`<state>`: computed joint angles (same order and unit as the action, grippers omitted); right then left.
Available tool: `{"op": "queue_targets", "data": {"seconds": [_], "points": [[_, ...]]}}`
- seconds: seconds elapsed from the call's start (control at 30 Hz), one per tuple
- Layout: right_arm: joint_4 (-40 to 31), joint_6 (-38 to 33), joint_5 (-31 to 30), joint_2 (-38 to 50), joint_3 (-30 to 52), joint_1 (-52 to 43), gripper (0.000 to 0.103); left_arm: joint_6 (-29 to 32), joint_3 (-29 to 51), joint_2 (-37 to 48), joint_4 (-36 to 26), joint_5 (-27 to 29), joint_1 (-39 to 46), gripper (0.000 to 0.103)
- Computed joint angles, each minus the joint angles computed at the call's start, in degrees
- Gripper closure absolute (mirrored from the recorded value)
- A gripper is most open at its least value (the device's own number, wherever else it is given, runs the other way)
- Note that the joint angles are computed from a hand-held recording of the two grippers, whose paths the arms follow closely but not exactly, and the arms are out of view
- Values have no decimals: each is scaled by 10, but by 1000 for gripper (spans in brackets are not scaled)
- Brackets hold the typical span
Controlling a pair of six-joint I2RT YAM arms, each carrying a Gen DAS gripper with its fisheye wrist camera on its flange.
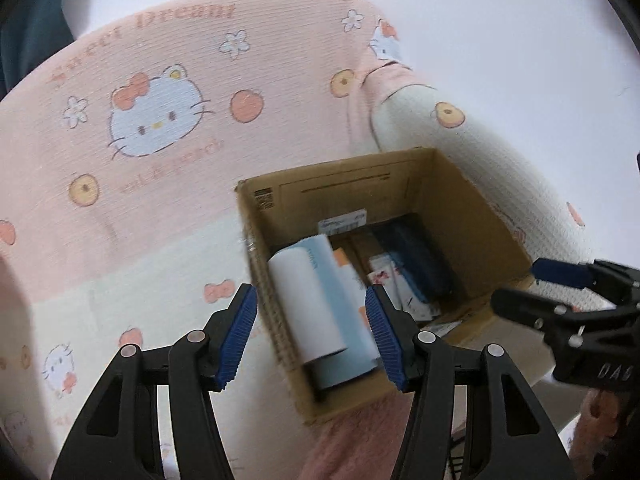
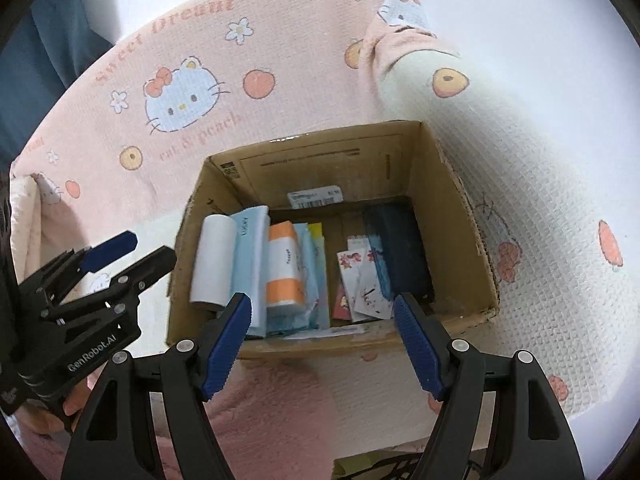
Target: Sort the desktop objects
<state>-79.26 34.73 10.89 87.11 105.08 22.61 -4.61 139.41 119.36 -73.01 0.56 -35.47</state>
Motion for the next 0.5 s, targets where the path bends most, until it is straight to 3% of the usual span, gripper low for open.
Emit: {"op": "queue_targets", "data": {"seconds": [0.2, 0.5], "points": [[-32, 7, 1, 31, 56, 8, 30, 15, -36, -31, 20, -38, -5, 40], [-42, 17, 5, 40, 68, 9, 30, 3, -55, -47, 32, -24, -11, 40]]}}
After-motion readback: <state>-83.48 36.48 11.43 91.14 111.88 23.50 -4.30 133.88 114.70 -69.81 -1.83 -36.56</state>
